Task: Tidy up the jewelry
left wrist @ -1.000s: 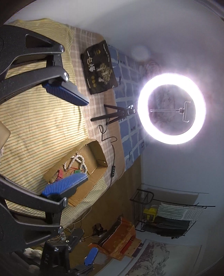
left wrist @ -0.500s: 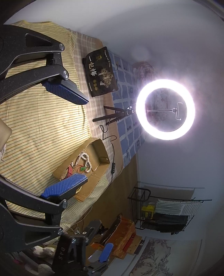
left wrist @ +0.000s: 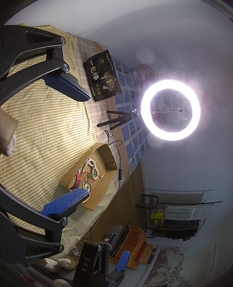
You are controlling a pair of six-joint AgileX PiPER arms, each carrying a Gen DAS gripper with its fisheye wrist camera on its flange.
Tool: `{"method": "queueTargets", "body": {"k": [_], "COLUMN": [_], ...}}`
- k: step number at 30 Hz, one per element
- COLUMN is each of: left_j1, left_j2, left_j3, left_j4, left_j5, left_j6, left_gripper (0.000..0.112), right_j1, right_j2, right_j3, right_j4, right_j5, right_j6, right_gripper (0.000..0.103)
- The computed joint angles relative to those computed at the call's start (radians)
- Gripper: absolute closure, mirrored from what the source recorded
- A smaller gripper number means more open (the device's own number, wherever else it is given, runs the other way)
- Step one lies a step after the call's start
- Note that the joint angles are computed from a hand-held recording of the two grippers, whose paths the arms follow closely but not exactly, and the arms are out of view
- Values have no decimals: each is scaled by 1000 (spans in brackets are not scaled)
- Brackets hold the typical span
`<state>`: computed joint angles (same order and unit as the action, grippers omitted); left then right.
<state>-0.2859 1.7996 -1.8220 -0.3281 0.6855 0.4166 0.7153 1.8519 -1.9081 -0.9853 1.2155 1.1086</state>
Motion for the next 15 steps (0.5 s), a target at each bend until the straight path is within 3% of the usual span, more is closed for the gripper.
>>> {"method": "queueTargets", "body": {"k": [7,15], "left_j1": [-21,-22], "left_j2": [-11,-8], "left_j3": [29,23], "left_j4": [53,43], "left_j5": [-34,-22], "left_j6": [-29,-36], "left_gripper": [10,10], "right_j1": [-9,-16], "right_j2": [-3,-5], "right_j3": [25,33], "right_j4": [-15,4], "right_j5": [-2,-14], "right_j6": [33,38], "right_gripper": [0,0]}}
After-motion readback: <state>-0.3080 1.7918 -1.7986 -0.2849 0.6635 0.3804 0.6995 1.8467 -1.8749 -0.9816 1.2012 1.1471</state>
